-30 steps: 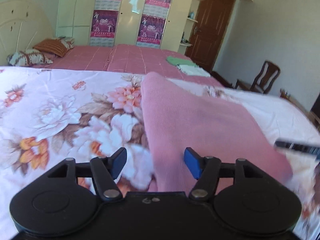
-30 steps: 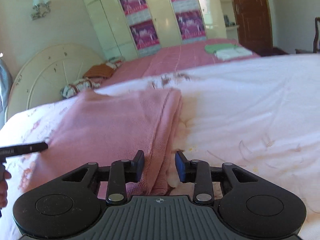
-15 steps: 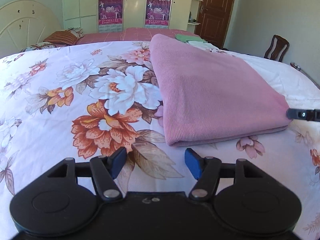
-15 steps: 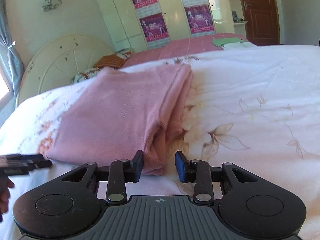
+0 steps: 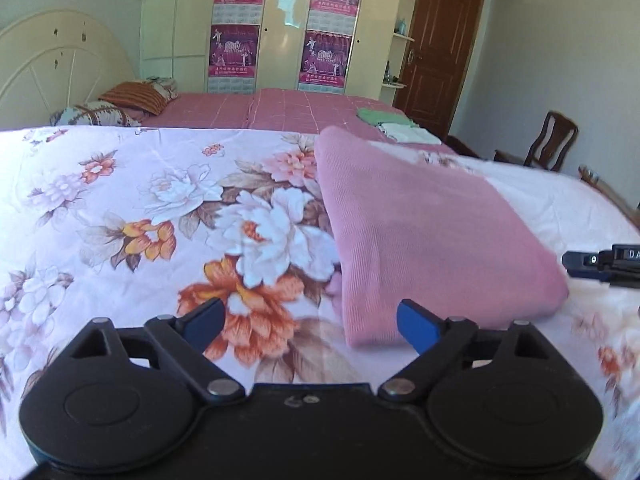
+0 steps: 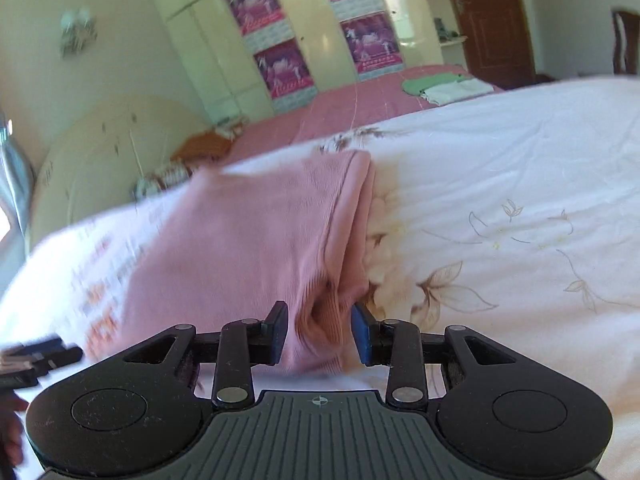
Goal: Fold small clothes
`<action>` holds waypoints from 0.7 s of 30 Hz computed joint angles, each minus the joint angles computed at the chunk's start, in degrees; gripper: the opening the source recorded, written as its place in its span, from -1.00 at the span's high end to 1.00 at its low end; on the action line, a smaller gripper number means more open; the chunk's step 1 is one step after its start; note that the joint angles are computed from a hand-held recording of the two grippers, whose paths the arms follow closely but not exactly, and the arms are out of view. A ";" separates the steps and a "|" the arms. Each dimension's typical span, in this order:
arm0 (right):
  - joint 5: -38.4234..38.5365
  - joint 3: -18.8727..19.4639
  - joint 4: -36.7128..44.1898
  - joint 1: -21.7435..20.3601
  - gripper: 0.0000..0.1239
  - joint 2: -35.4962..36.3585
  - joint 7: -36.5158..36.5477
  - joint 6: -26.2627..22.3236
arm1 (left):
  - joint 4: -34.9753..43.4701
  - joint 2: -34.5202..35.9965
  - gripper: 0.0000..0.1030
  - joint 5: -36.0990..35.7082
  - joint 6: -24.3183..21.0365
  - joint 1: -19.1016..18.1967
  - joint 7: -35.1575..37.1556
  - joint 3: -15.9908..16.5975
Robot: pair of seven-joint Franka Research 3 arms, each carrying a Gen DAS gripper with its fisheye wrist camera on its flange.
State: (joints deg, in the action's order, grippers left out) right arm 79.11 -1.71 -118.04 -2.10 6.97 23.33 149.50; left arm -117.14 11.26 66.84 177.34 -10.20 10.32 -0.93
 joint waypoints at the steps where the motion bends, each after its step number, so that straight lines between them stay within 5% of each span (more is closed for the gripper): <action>1: 0.38 -0.65 1.33 -0.22 0.41 0.77 2.11 -1.37 | 1.23 1.21 -0.72 -3.34 1.43 1.35 2.73 -1.00; 6: 2.73 -0.04 10.22 0.24 0.41 5.62 0.78 0.19 | 13.56 10.88 -0.63 -15.79 -0.36 2.99 15.09 -3.99; 12: -6.24 3.25 25.12 1.00 0.41 17.34 3.91 3.02 | 33.11 25.84 -0.56 -31.72 -10.00 8.09 34.97 -14.03; 14: -9.03 4.89 28.21 0.23 0.41 20.18 3.10 3.34 | 39.69 31.29 -0.74 -37.46 -15.50 10.32 44.11 -19.23; 15: -12.09 4.33 29.73 1.03 0.41 22.10 3.48 3.10 | 42.85 33.55 -0.79 -39.56 -18.99 9.64 47.01 -19.55; 17: -24.35 2.23 31.05 3.79 0.41 25.58 7.86 4.61 | 43.66 34.78 -0.98 -39.29 -17.86 8.09 45.66 -17.42; 19: -23.84 6.41 29.13 1.29 0.41 25.35 1.39 9.06 | 42.95 34.07 -0.93 -41.52 -18.06 8.36 47.16 -17.49; 21: -23.74 8.38 28.33 -1.30 0.41 24.07 1.76 7.58 | 39.08 31.57 -0.76 -44.04 -15.83 10.39 50.37 -19.17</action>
State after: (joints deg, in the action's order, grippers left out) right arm 55.37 6.67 -89.71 -3.40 31.04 25.09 157.07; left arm -78.06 42.83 22.81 161.51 0.20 60.69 -20.10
